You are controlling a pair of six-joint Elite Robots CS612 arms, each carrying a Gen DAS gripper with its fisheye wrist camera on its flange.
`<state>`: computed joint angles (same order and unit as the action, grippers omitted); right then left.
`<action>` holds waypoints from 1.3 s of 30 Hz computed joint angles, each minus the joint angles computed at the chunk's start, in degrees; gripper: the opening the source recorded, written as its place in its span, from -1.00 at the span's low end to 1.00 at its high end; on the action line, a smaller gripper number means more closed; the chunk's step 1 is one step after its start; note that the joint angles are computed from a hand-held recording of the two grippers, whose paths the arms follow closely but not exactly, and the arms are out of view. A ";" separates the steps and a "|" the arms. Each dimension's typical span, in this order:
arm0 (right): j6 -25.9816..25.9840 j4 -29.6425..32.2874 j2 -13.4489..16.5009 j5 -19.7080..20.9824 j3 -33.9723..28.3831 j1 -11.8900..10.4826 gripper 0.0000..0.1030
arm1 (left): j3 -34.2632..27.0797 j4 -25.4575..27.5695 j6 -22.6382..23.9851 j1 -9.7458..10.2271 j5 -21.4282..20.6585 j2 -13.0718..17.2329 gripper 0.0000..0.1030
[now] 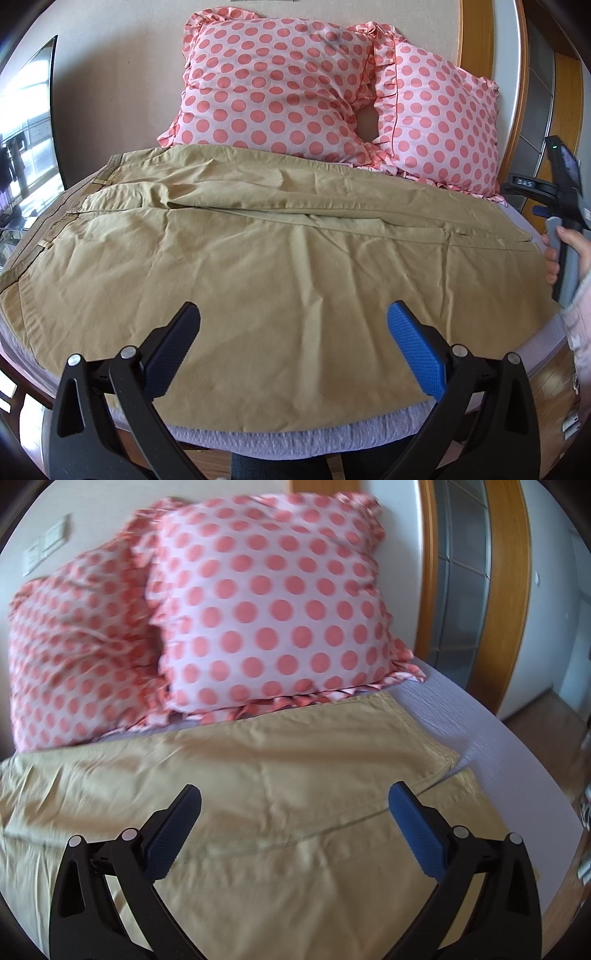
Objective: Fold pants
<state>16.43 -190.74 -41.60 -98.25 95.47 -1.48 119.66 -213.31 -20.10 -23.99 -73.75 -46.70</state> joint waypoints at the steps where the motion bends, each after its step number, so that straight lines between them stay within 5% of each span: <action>1: 3.22 4.81 0.94 -0.18 -3.02 -0.69 0.75 | -0.42 -0.27 -0.06 0.52 -1.26 0.03 0.97; 3: 8.44 13.87 2.99 0.62 -8.71 -1.90 0.49 | -1.18 -0.04 -0.21 1.20 -2.07 -0.03 0.97; 8: 16.63 29.01 8.60 -0.58 -21.06 -2.99 0.42 | -3.18 0.60 -0.48 2.79 -2.67 0.23 0.96; 14: 16.36 36.88 12.88 -9.01 -29.36 -1.79 0.41 | -5.84 1.96 1.25 3.59 -3.68 1.23 0.96; 16: 14.69 31.63 12.94 -10.02 -27.71 -1.69 0.16 | -6.59 2.69 1.07 3.99 -5.17 1.59 0.97; 19: 14.06 23.75 12.22 -6.82 -23.94 -2.59 -0.78 | -7.30 3.80 0.35 4.54 -7.22 2.07 0.97; 21: 17.07 17.61 10.81 -0.08 -19.73 -4.15 -0.92 | -7.32 3.98 -0.16 4.79 -8.12 2.25 0.96; 27: 22.13 -8.58 4.61 16.07 -1.00 -7.96 -0.93 | -6.07 -5.66 -2.00 6.57 -15.85 3.57 0.96; 30: 24.34 -19.06 1.58 20.32 9.60 -8.91 -0.93 | -5.79 -6.11 -1.60 6.46 -15.34 3.26 0.96; 37: 28.35 -20.01 -0.66 22.09 16.11 -9.78 -0.84 | -6.63 -4.51 0.58 6.55 -12.25 2.32 0.96; 39: 29.82 -18.24 -0.83 21.75 15.96 -9.90 -0.30 | -6.98 -3.73 1.05 6.89 -10.60 1.95 0.96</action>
<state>46.25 -208.98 -42.43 -76.50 111.43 -11.37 112.68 -217.03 -19.05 -17.11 -84.35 -44.75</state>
